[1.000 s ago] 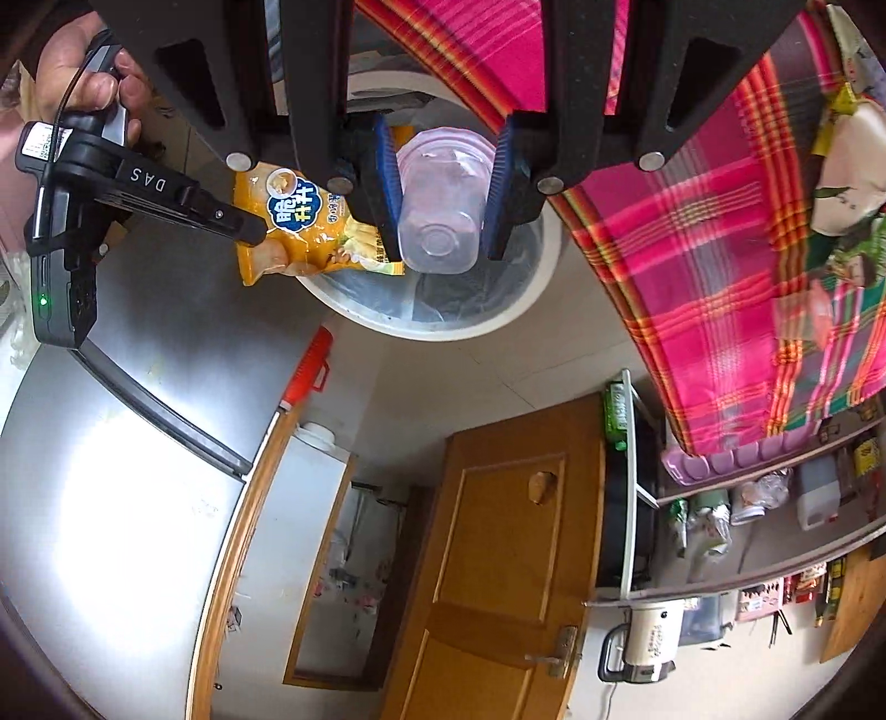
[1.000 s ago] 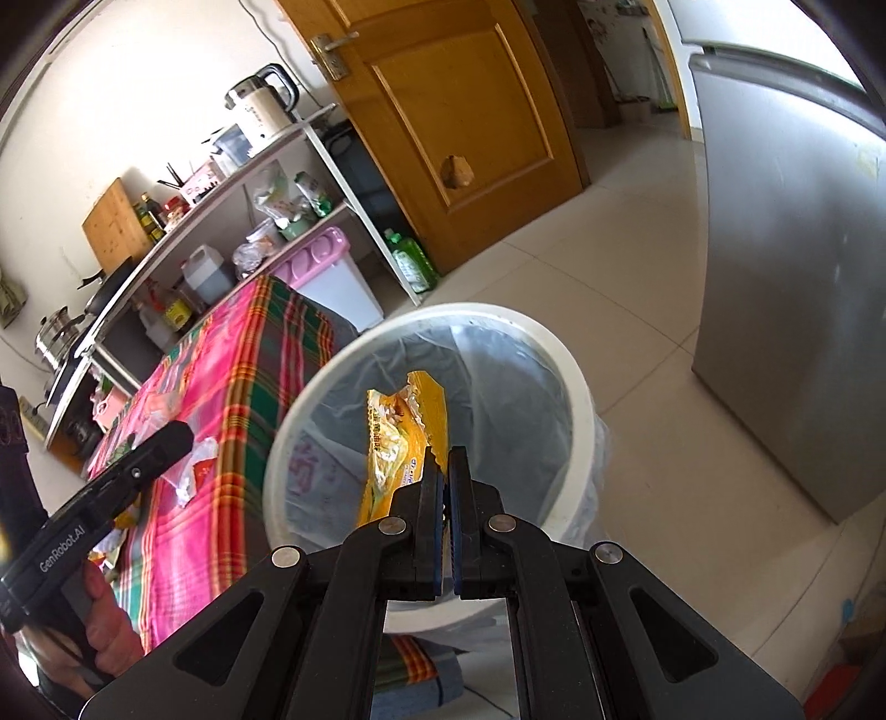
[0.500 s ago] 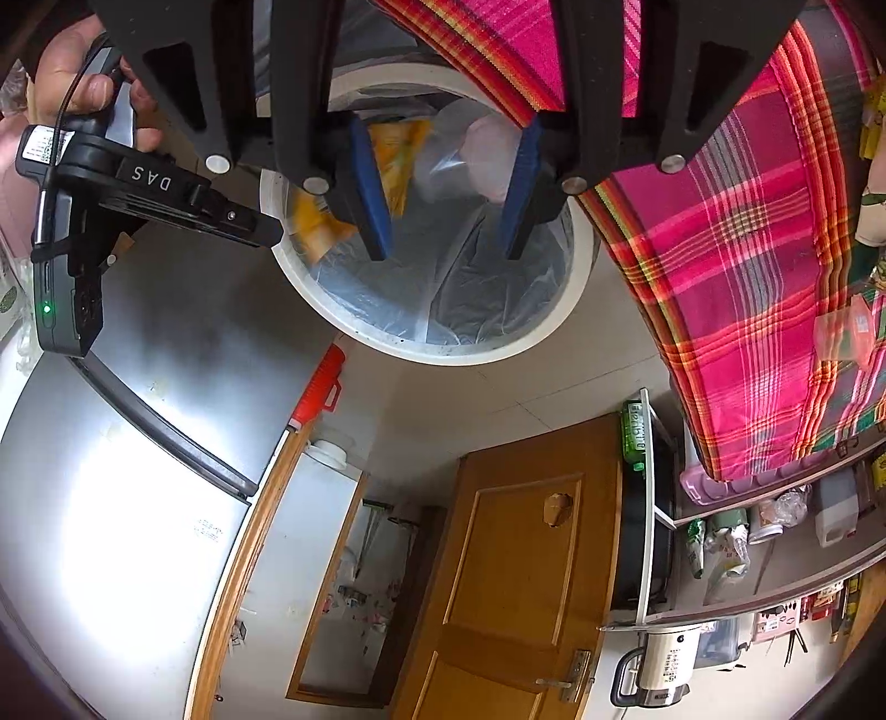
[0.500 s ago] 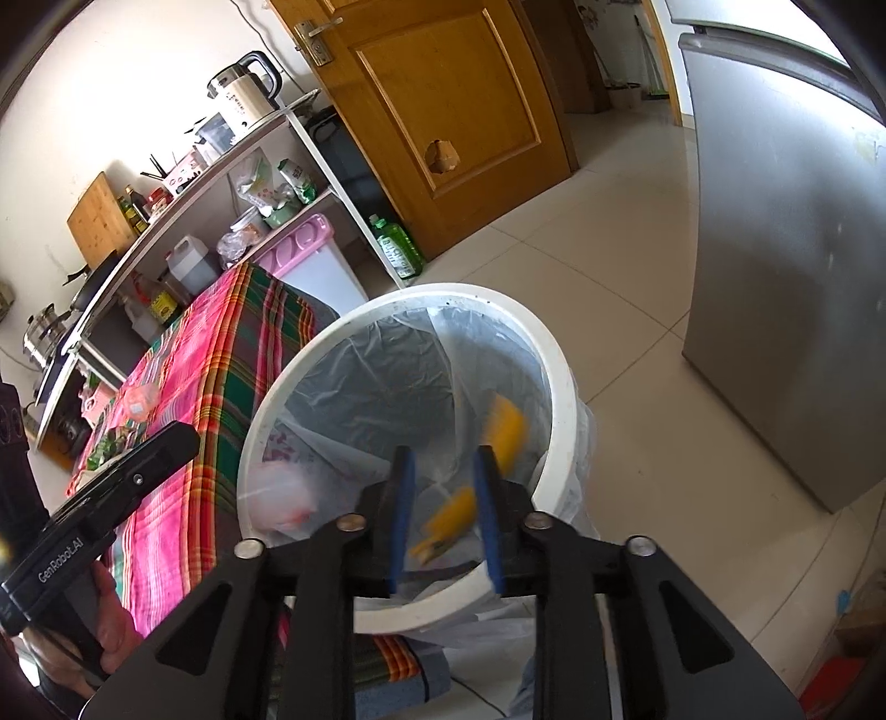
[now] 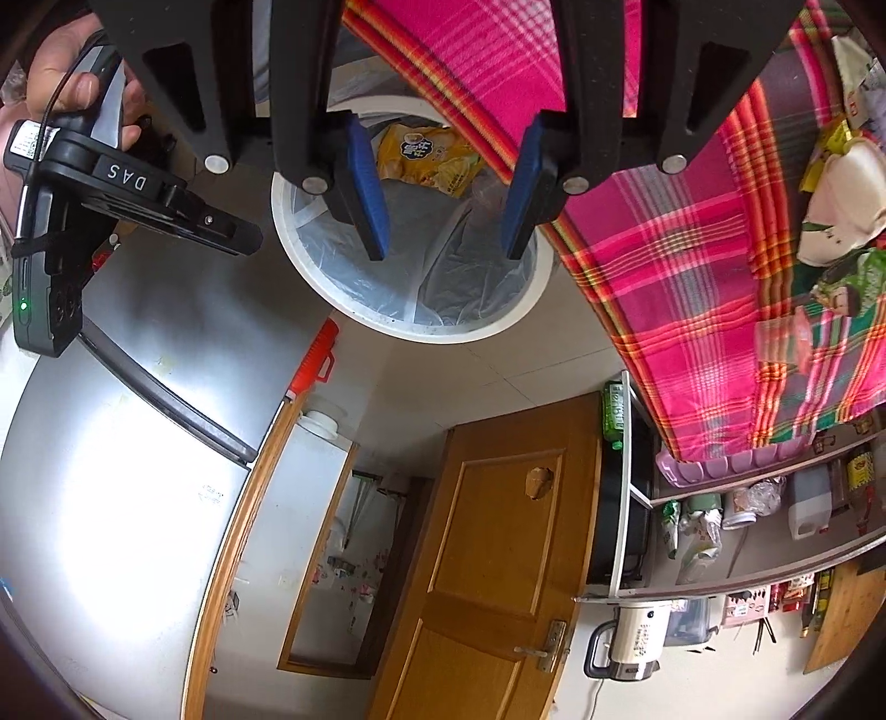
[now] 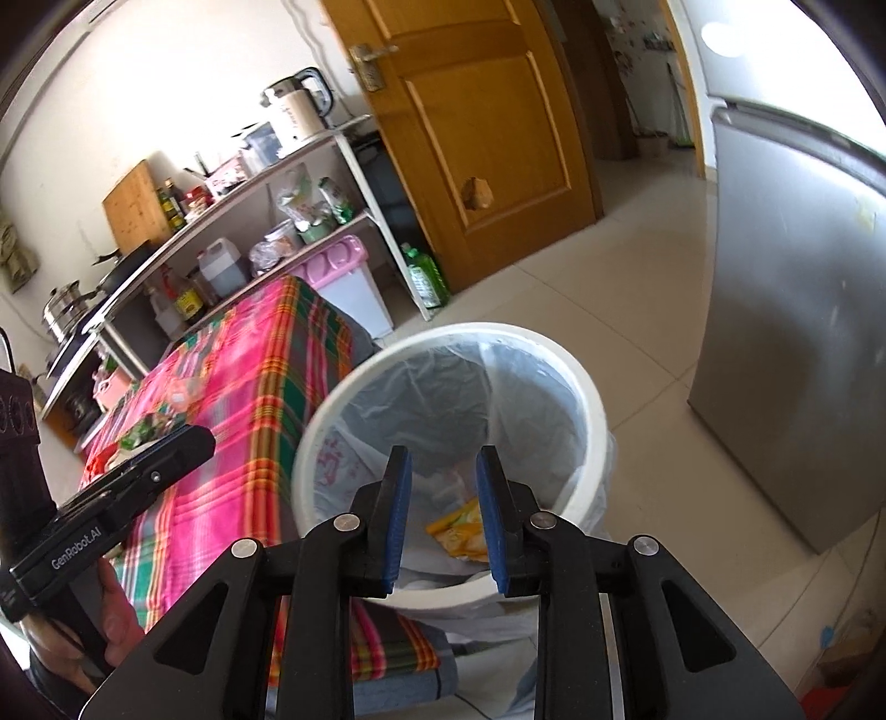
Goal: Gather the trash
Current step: 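Open both tools to drop the bag and cup into the bin, then grasp the white paper bowl with the right tool while the left tool grasps the white mesh scrubber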
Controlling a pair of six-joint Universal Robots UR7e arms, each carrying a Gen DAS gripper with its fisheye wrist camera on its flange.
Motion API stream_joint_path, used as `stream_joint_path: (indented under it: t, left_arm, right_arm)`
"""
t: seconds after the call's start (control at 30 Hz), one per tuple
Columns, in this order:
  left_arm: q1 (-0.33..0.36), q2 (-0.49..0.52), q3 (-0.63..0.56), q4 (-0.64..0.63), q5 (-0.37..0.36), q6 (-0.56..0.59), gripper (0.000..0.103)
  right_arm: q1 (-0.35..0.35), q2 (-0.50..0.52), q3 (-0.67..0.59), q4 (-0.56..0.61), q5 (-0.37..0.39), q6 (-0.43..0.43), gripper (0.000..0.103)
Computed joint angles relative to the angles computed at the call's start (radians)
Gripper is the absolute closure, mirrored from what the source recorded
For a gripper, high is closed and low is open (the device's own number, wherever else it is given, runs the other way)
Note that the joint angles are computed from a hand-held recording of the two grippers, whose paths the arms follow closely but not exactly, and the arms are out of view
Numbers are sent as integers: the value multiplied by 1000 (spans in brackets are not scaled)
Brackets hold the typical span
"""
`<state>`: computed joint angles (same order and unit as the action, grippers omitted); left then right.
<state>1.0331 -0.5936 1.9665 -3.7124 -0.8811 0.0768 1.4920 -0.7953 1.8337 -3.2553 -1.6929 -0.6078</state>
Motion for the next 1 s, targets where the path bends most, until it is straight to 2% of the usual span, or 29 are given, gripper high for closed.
stream_joint_path:
  t: [0.3, 0.5, 0.63, 1.0]
  left_arm:
    - [-41, -50, 132, -134, 109, -5, 60]
    - [-70, -79, 224, -248, 204, 2, 60]
    - [-86, -96, 287, -327, 259, -2, 60]
    - [-97, -116, 398, -444, 361, -41, 57]
  right_arm:
    - [44, -6, 51, 27, 20, -36, 77]
    - [76, 8, 77, 26, 34, -70, 69]
    - [95, 15, 96, 14, 40, -99, 58]
    - [138, 45, 118, 18, 39, -141, 58]
